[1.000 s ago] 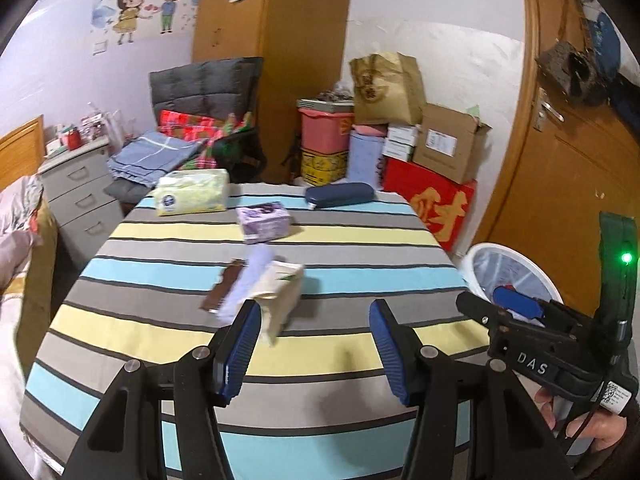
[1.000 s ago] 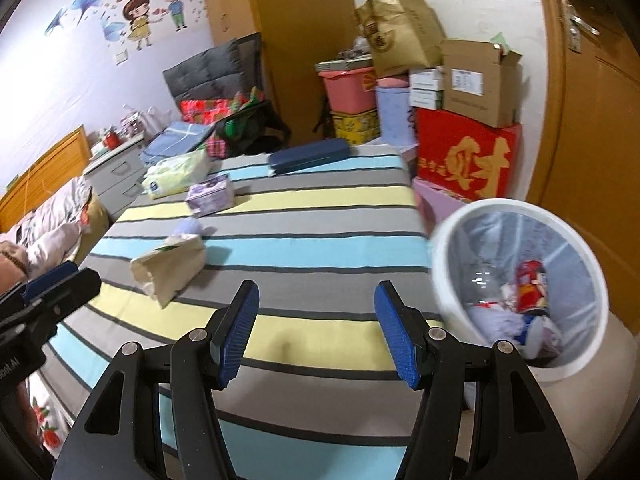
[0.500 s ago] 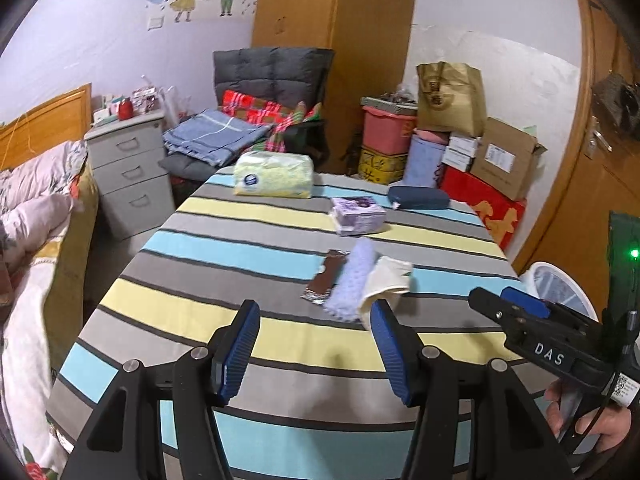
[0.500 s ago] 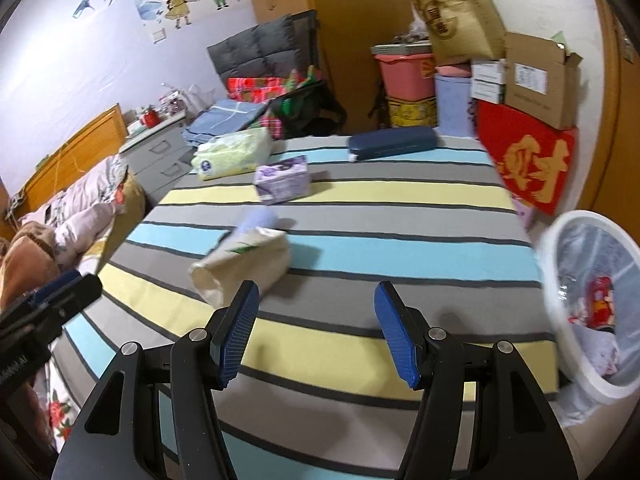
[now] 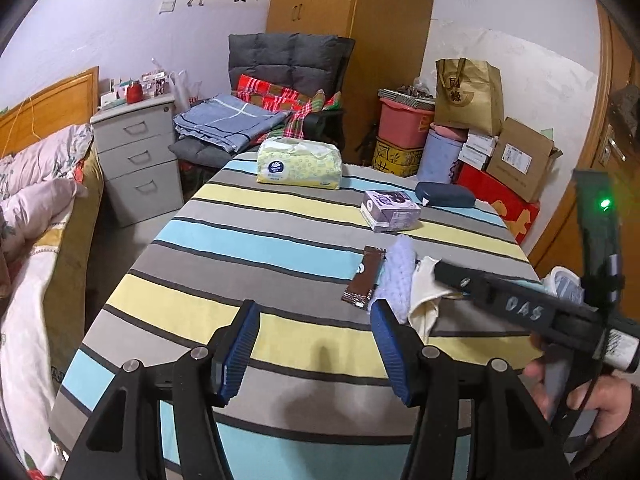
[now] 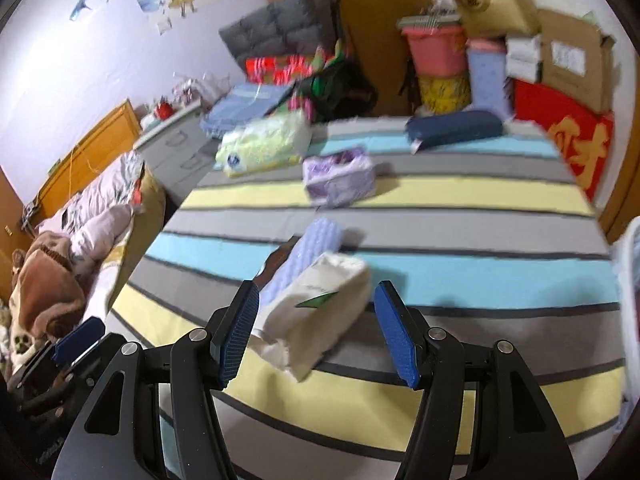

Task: Collect trash
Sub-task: 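Move both open tools back over the table toward the remaining trash, then grasp the lavender foam net with the left tool while the right tool grasps the white paper bag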

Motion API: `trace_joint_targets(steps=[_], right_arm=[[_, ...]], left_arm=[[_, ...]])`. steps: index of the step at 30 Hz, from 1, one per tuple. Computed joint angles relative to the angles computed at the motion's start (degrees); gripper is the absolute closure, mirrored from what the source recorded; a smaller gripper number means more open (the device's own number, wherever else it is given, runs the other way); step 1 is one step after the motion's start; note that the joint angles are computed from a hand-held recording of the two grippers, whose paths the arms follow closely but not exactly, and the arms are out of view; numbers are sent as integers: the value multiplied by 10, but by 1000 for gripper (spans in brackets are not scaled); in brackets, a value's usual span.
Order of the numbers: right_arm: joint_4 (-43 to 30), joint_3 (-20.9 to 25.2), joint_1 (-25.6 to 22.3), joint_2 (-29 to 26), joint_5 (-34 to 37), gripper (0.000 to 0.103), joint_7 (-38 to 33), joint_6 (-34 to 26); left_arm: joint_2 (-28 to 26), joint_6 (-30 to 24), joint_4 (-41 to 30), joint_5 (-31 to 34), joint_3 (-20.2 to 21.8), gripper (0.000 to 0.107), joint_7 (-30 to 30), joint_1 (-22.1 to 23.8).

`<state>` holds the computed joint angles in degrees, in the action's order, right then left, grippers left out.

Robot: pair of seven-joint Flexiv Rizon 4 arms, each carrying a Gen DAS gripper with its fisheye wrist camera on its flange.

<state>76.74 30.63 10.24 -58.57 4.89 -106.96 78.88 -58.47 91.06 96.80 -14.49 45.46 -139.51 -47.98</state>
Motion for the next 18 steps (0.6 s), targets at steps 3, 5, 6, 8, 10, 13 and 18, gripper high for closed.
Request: trace_joint_targets(steps=[3,5,6,8,10,13,18], right_arm=[[-4,-11,10,-3,1,41,11,-10],[0,-26,21,1,-2,41,22,-15],[0,-33,25,2,-4,41,28,-19],[6,-40,28,6,-4,41,35,-11],[8,-39,24,7,-7,41,35,-10],[27,-38,20,14,-19,58,18,11],[40,-47,16,18,-43,80,22,10]], left_arm=[[3,5,0,2,-11,50,8,13],[4,9,1,1,-17,50,13,21],[5,10,2,0,-20,50,15,24],[6,16,2,-2,-26,50,21,31],[8,20,0,-5,-38,50,30,42],[9,27,-7,-11,-59,50,46,59],[9,45,-29,-21,-109,49,82,101]])
